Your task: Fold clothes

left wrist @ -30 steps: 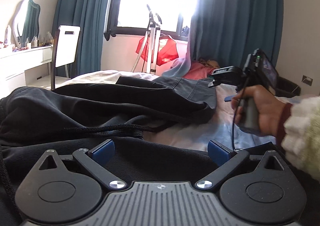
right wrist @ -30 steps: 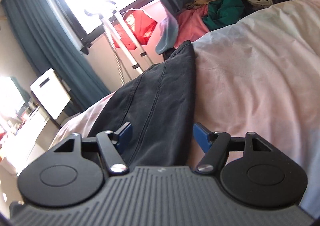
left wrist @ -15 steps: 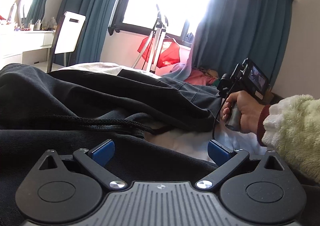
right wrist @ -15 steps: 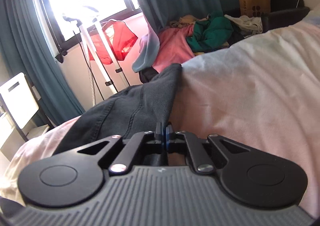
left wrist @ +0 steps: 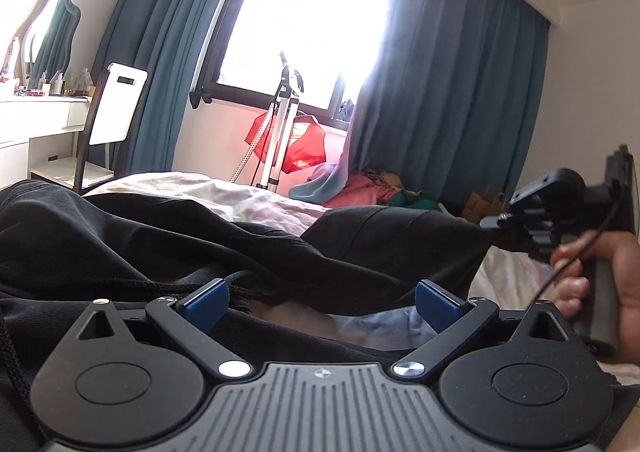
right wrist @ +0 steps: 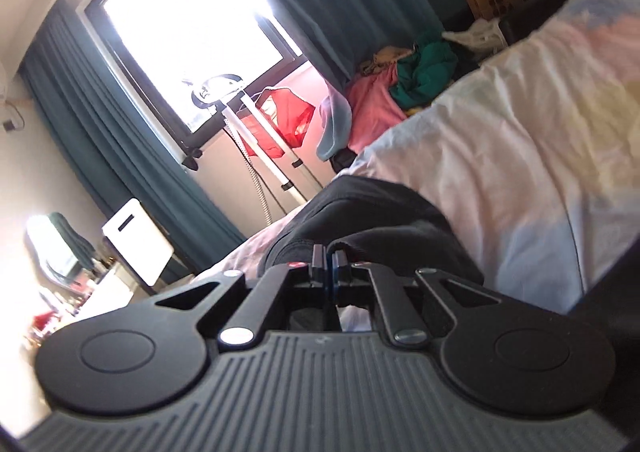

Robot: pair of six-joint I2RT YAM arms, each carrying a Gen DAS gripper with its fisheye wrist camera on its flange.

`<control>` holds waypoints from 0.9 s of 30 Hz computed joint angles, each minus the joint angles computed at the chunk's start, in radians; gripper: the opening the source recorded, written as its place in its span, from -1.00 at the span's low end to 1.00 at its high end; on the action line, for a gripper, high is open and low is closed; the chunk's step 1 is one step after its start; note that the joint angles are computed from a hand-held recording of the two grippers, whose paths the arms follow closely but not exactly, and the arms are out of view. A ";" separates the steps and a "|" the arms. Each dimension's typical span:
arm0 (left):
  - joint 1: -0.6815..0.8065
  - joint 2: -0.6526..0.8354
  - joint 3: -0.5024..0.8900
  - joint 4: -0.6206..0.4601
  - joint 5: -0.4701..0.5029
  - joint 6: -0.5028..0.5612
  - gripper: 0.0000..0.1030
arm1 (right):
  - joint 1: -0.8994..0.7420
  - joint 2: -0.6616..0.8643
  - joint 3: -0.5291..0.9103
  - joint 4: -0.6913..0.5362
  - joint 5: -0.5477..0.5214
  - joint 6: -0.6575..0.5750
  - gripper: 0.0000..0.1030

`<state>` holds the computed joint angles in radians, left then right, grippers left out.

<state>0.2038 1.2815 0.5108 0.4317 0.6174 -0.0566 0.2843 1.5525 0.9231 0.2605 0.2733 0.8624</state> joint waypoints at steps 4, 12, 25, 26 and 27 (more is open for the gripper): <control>-0.020 -0.010 0.000 -0.037 -0.032 0.001 0.95 | -0.012 -0.066 -0.194 0.143 -0.127 0.182 -0.86; -0.065 0.058 0.017 -0.056 -0.083 -0.001 0.95 | -0.063 0.121 -0.298 0.472 -0.262 0.462 -0.84; -0.144 0.194 0.043 -0.014 -0.149 -0.009 0.95 | -0.116 0.349 -0.382 0.977 -0.310 0.655 0.59; -0.148 0.199 0.045 -0.016 -0.156 -0.007 0.95 | -0.108 0.340 -0.391 0.987 -0.297 0.657 0.60; -0.153 0.201 0.046 -0.019 -0.161 -0.006 0.95 | -0.104 0.333 -0.393 0.988 -0.291 0.661 0.61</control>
